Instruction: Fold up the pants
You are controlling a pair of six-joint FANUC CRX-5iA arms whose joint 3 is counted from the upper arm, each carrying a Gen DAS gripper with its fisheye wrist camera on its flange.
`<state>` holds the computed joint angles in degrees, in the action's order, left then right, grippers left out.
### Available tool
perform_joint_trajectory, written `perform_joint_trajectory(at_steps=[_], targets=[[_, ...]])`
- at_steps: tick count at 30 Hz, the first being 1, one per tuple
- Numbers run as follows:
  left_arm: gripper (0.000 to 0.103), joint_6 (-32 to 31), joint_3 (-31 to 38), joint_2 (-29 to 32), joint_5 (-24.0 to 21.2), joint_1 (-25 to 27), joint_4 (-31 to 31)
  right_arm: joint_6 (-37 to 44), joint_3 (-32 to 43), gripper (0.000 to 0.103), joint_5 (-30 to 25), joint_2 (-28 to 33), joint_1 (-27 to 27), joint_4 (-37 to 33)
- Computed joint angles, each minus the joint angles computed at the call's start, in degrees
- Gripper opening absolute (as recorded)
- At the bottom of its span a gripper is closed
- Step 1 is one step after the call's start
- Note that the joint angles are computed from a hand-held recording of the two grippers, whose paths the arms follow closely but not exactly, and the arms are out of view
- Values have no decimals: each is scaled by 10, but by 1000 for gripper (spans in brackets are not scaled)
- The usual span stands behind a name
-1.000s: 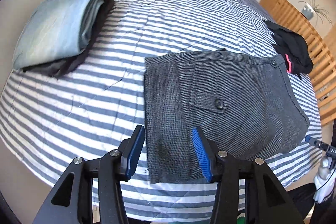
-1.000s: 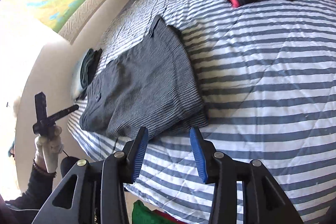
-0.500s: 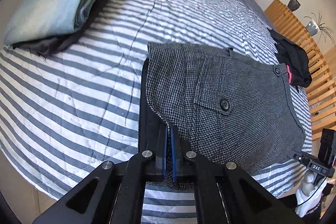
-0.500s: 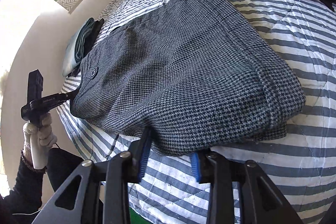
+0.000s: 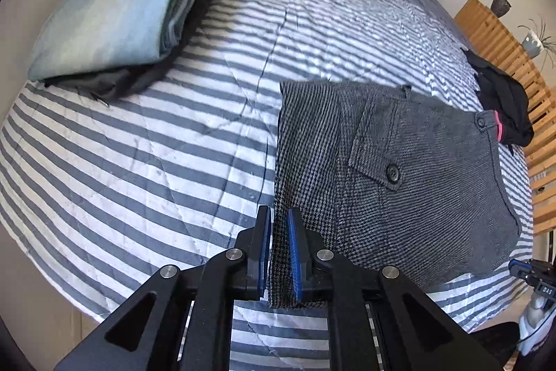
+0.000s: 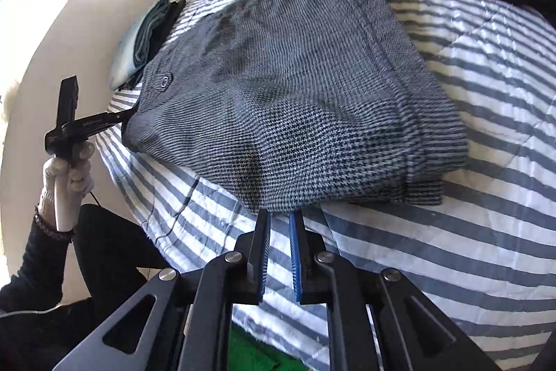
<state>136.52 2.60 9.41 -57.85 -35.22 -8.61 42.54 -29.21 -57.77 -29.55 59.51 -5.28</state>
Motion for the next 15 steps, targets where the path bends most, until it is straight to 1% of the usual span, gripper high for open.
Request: perform_joint_trajectory(at_steps=[2,3,4,5,6,8,9,10,11,13,14,15], targets=[[16,-9,21,-6,-6,-7,-13,-12,-1,10,-8,-36,16,35],[18,-15,40,0,-10,-13,-21,-14,3,11,-4,-46,14,49],[18,-22,62,9,-16,-18,-26,-22,7,17,2,-53,9,66],[18,-47,77,22,-1,-15,-16,-35,15,23,14,-42,-1,91],[18,-78,93,37,11,-13,-1,-50,18,33,24,-32,-10,120],[18,-134,139,82,10,-15,21,-29,39,34,39,12,-45,144],[18,-161,175,117,1,-15,32,-5,51,34,46,35,-67,137],[18,-177,203,145,-8,-15,41,21,67,31,56,64,-87,121],[18,-193,218,166,-9,-11,59,59,83,30,58,85,-111,94],[18,-220,241,203,-4,-1,96,114,118,26,62,145,-138,51],[18,-218,255,219,-5,0,93,150,138,26,61,170,-155,15],[18,-215,279,238,-16,0,82,169,150,26,64,192,-163,-5]])
